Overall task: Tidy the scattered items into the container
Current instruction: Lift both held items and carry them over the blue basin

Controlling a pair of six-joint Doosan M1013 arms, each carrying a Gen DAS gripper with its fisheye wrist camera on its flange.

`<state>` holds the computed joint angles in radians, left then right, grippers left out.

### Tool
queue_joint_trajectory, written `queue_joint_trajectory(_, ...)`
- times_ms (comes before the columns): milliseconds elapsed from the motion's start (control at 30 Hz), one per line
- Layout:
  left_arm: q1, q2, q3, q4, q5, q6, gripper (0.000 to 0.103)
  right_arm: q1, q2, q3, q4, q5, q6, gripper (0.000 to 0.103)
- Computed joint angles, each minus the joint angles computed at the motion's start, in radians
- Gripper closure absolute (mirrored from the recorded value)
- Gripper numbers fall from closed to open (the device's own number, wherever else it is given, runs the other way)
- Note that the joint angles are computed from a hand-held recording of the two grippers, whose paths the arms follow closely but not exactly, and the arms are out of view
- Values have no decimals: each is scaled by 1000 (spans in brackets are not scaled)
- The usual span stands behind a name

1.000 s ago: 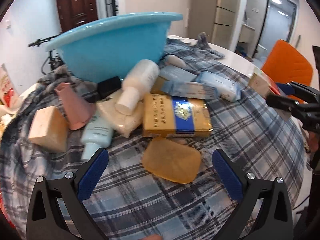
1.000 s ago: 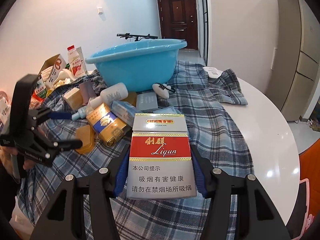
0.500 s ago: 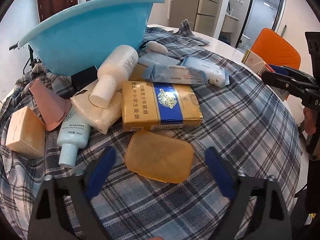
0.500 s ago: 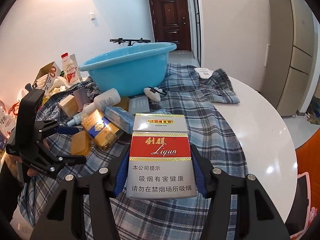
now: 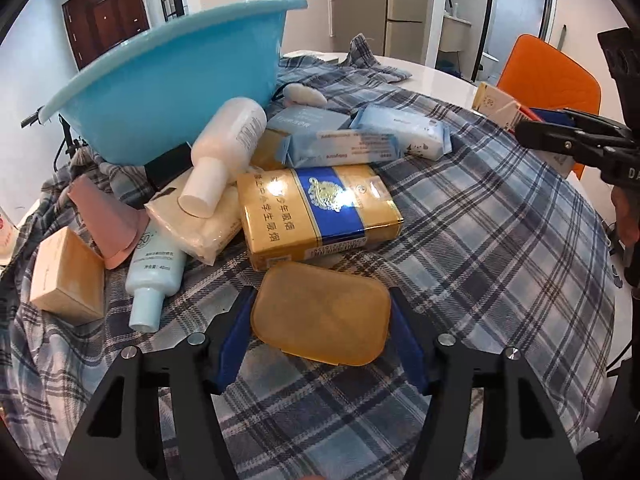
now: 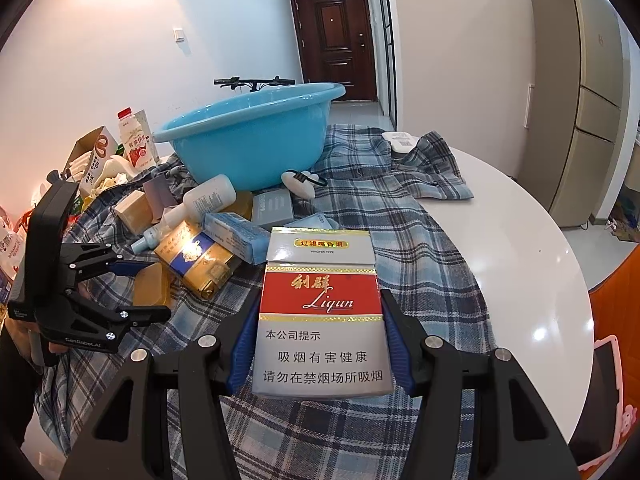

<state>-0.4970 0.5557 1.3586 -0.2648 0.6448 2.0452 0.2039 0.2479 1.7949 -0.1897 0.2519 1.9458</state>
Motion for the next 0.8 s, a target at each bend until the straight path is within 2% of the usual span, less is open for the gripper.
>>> queue_joint_trajectory(133,2,-27,24,1,-26,-13,40,6,-4,0,-9,-3,5,45)
queue_joint_trajectory(267,11,-67,64,-61,-55,2,40,15,-6,-5,-22,-1,9,45)
queue_joint_trajectory(433,-5,-126,117,52,-157,-161,40,34,-6,-20,-79,12,47,45)
queue_joint_trajectory(500,-12,-146,130,126,-191,-270,40,44,-3,-31,-107,20,63,45)
queue_joint_trajectory(533,-18,-154,133,202,-203,-360,40,50,-1,-37,-118,21,72,45)
queue_joint_trajectory(600,-36,-165,136,414,-221,-588,40,59,5,-50,-146,22,95,45)
queue_joint_trajectory(667,-48,-177,142,610,-231,-796,40,65,11,-67,-118,21,67,45)
queue_joint_trajectory(700,-51,-179,143,659,-238,-853,40,69,14,-76,-116,22,63,45)
queue_joint_trajectory(800,-46,-177,134,691,-251,-941,40,89,27,-112,-216,42,136,45)
